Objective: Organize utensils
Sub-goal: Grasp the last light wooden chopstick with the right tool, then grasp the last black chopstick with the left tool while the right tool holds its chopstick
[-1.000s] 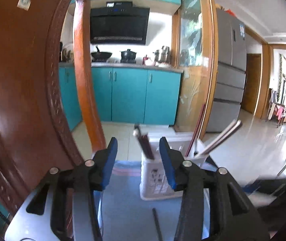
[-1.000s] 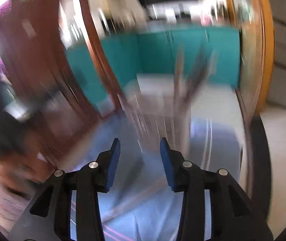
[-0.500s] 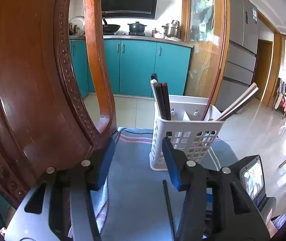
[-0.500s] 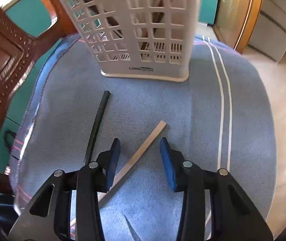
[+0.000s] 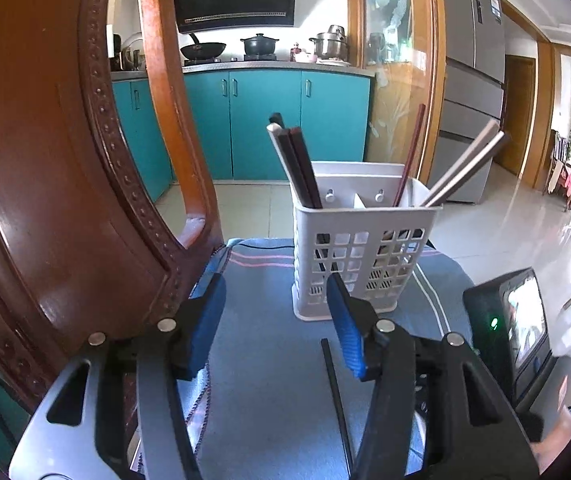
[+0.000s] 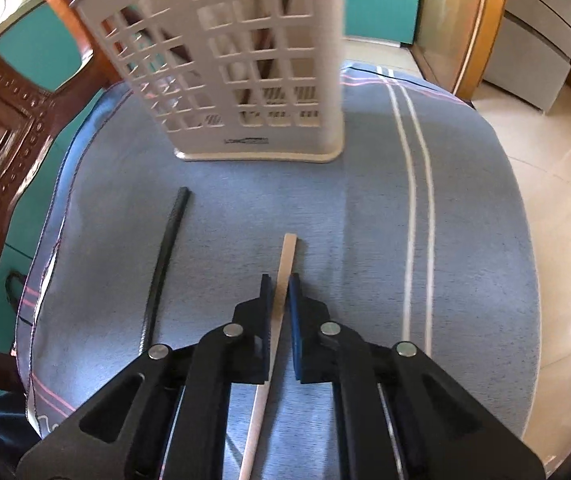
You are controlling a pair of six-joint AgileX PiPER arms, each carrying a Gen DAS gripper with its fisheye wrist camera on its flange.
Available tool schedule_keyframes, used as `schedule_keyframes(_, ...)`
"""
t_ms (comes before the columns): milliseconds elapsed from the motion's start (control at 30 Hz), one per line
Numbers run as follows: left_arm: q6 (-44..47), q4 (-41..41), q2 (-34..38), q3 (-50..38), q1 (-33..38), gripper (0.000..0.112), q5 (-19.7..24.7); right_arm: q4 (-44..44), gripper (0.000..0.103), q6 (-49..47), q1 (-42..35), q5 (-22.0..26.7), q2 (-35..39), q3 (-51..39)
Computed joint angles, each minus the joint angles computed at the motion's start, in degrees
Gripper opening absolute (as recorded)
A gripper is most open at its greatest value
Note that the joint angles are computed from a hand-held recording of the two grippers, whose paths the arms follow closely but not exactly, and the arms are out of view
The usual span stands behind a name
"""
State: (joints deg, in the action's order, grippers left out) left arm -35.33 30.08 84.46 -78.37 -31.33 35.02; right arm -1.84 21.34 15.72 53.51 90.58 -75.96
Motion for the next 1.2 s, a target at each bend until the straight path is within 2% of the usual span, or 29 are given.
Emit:
schedule_keyframes(233, 0.5, 0.2, 1.0, -0.4, -1.2, 0.059, 1.4, 2.1, 0.009, -2.9, -4.8, 0.4, -1.5, 0.8)
schedule_keyframes(367, 2.4, -1.9, 3.1, -1.5, -1.7, 0.062, 3.6, 1.7, 0.01, -2.5, -4.3, -0.7, -3.1, 1.4)
schedule_keyframes(433, 5.6, -5.5, 4.8, -2.9, -1.2, 0.064, 5.3, 1.0, 0.022, -1.1, -3.5, -1.1, -3.5, 1.4)
schedule_keyframes(500, 9.6, -10.4, 7.1, -4.4, -0.6, 0.064, 7.2, 1.3, 0.026, -0.6, -3.8, -1.3, -4.3, 1.7)
schedule_keyframes(933, 11.3, -9.8, 14.9, -6.9, -4.0, 0.064, 12.1, 2.1, 0.031, -0.2, -6.4, -0.8, -6.3, 3.3)
schedule_keyframes(1033, 14.2, -12.9, 16.8, -8.5, -3.2, 0.064, 14.0, 2.3, 0.038, -0.3, -6.8, -0.9, -6.5, 3.5)
schedule_keyframes(1167, 16.6, -16.4, 19.0, -10.1, -1.5, 0.065, 16.1, 2.2, 0.038, -0.1, -6.8, -1.2, -6.3, 3.4)
schedule_keyframes(1200, 16.7, -17.0, 18.9, -9.7, -1.1, 0.065, 15.4, 2.5, 0.038, -0.6, -7.1, -1.1, -6.4, 3.5)
